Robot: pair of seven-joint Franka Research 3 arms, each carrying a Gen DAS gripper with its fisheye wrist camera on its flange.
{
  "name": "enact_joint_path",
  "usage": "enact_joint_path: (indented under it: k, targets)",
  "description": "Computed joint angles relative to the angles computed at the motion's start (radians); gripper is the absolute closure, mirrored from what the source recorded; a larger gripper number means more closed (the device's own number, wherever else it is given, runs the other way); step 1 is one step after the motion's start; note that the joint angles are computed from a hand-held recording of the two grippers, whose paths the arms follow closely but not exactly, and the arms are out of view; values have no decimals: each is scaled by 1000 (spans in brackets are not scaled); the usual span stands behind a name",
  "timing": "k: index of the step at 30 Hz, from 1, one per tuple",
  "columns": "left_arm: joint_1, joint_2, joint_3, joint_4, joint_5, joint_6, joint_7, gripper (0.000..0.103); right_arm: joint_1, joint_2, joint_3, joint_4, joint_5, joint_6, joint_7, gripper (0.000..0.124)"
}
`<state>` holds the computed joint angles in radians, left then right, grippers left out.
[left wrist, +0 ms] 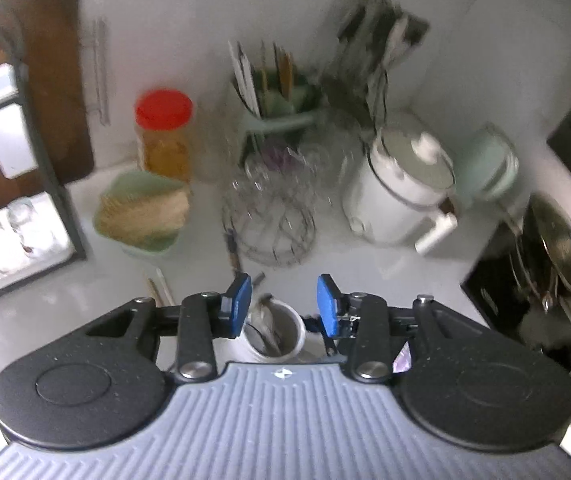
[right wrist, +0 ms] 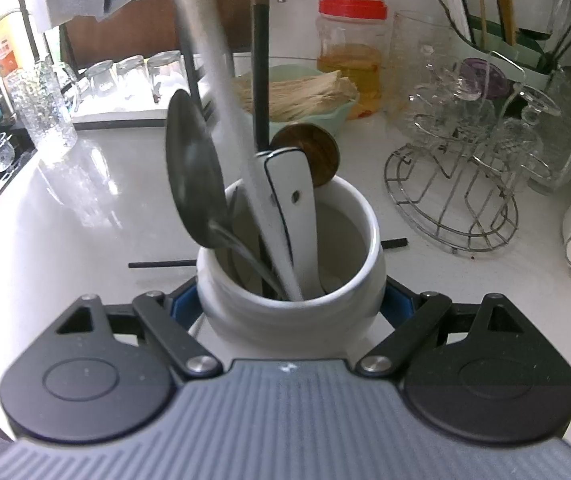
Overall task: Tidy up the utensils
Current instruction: 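Open the left gripper to release the white chopstick into the jar, then move the left gripper down to the black chopstick on the counter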
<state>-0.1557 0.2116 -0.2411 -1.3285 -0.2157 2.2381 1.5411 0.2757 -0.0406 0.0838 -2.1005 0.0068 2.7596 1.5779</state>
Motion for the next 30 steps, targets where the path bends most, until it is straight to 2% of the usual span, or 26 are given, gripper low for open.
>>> enact_joint_path:
  k: [1,6,10,14,16,19,24,28,30]
  targets:
    - [0,-31,5,-47,6,51,-15,59,-1,-3,-2,-4,3,2,0,33]
    - [7,-129,31,-184,40,189,-86,58,-11,-12,-9,-11,10,-7,-10,33]
    - [9,-182,48,-274,87,250,-169,57,-17,-22,-12,-24,30,-2,-39,33]
    - [9,-209,54,-376,67,331,-195,57,-23,-34,-17,-34,61,-8,-78,33]
    - [4,-202,52,-406,115,355,-233,57,-27,-42,-21,-40,83,-14,-106,33]
    - [-5,-173,51,-435,257,393,-342,56,-30,-52,-31,-41,130,-35,-177,33]
    - [-2,-85,36,-424,210,411,-290,56,-40,-75,-46,-55,208,-63,-289,33]
    - [42,11,-31,-377,18,417,-45,56,-60,-96,-45,-71,205,-77,-285,33]
    - [40,68,-41,-336,9,410,1,56,-68,-108,-46,-83,205,-76,-279,33]
